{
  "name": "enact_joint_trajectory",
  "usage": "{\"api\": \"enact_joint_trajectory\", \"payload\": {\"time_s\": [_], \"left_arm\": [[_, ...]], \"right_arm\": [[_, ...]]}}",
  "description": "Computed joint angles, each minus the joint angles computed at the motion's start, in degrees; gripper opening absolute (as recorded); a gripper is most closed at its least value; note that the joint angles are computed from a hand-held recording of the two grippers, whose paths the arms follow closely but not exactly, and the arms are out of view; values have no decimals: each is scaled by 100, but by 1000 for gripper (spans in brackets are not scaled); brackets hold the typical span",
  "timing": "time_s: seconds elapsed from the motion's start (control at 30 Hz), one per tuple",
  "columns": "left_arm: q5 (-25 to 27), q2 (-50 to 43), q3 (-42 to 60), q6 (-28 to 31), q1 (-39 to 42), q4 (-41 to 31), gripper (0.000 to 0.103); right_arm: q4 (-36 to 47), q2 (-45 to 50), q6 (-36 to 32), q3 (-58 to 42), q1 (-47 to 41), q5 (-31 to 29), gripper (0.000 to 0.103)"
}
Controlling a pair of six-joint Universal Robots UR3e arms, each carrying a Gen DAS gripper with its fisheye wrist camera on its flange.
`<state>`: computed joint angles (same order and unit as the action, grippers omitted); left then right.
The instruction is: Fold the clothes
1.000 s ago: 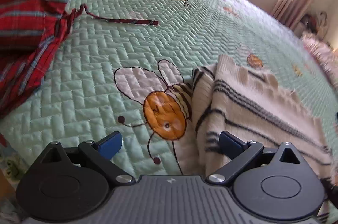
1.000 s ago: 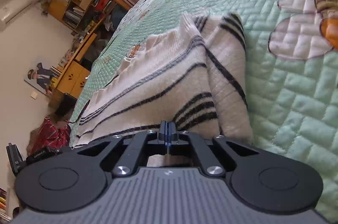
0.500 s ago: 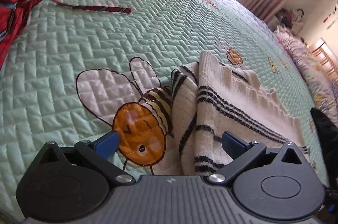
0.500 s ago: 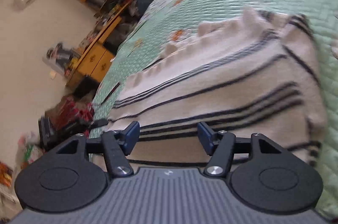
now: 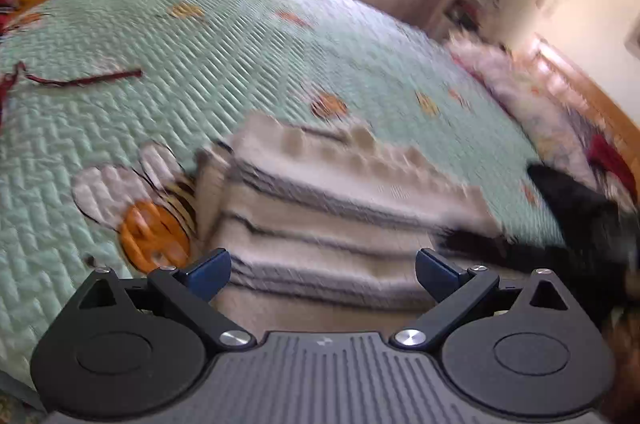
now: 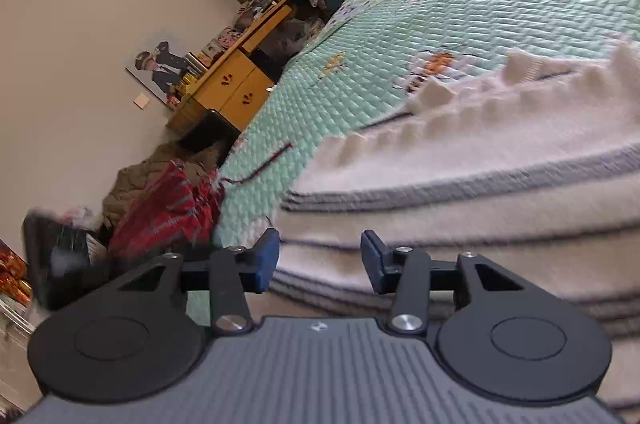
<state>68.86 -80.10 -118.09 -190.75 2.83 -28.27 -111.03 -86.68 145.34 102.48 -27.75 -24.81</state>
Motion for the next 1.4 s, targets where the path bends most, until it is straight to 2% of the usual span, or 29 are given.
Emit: {"api": "enact_joint_trajectory", "payload": {"time_s": [0.13,0.2,0.23,0.3,0.37,0.43,0.53,0.6,0.63,0.73,0.83,0.9,0.93,0.97,1.0,1.07,1.1,1.13,1.17,1.23,1.3,1.33,1.37,1.4], "left_arm": [[795,-503,173,-65,-483,-383,100],[844,-610,8,-108,-484,-253,101],[826,-641,-112,-120,-462,-132,102],[1081,-719,-34,66,-661,-167,102],[1261,-800,25,177,-792,-162,102],[1306,-781,8,205,-821,-144,102],[1206,-556,-66,229,-702,-302,102],[1203,-443,-33,106,-661,-421,100],[1301,-372,-7,24,-667,-484,98],[1902,2,55,-266,-811,-521,98],[1821,223,162,-255,-933,-85,98],[1665,68,348,-95,-1118,213,103],[1614,-136,487,-43,-1221,232,102],[1571,-365,635,-9,-1313,196,102],[1611,-629,768,-61,-1378,23,102],[1742,-1238,1087,-261,-1460,-496,101],[1858,-1367,1053,-283,-1543,-456,102],[2011,-1402,905,-266,-1652,-250,102],[2165,-1444,762,-249,-1763,-44,102],[2462,-1507,935,-166,-2021,-263,102],[2427,-1506,1056,-161,-1981,-445,102],[2340,-1461,1027,-162,-1912,-463,103],[2259,-1411,974,-152,-1850,-454,103],[2178,-1360,921,-141,-1786,-445,103]], "right_arm": [[-1092,1118,1323,-893,768,-49,45],[-1566,1764,1950,-1477,1148,-264,45],[-1675,2089,2161,-1816,1339,-440,45],[-1273,2783,2459,-2752,1732,-1007,42],[-1654,3262,2993,-3157,1973,-1420,16],[-1666,3547,3210,-3549,2087,-1582,13],[-1454,3564,3312,-3648,2035,-1469,14],[-1667,3309,3298,-3160,1825,-1067,20],[-1938,3080,3312,-2708,1657,-765,26],[-2186,2190,2856,-1437,1029,-17,33],[-1733,980,2088,-286,235,159,37],[-1289,135,1543,346,-402,264,44],[-1108,-318,1239,657,-768,313,56],[-1038,-697,958,929,-1124,285,67],[-1016,-981,606,1161,-1479,316,71],[-1684,-922,703,1331,-1759,-234,73],[-2107,-600,919,1237,-1686,-980,71],[-2418,-231,993,1143,-1652,-1635,40],[-2587,-67,1034,1199,-1743,-1810,14],[-2072,-270,689,1324,-2189,-1451,6],[-1572,-706,364,1438,-2438,-1249,10],[-1199,-995,82,1521,-2591,-1050,15],[-756,-1287,-234,1576,-2749,-855,16],[23,-1602,-811,1574,-2935,-651,17]]}}
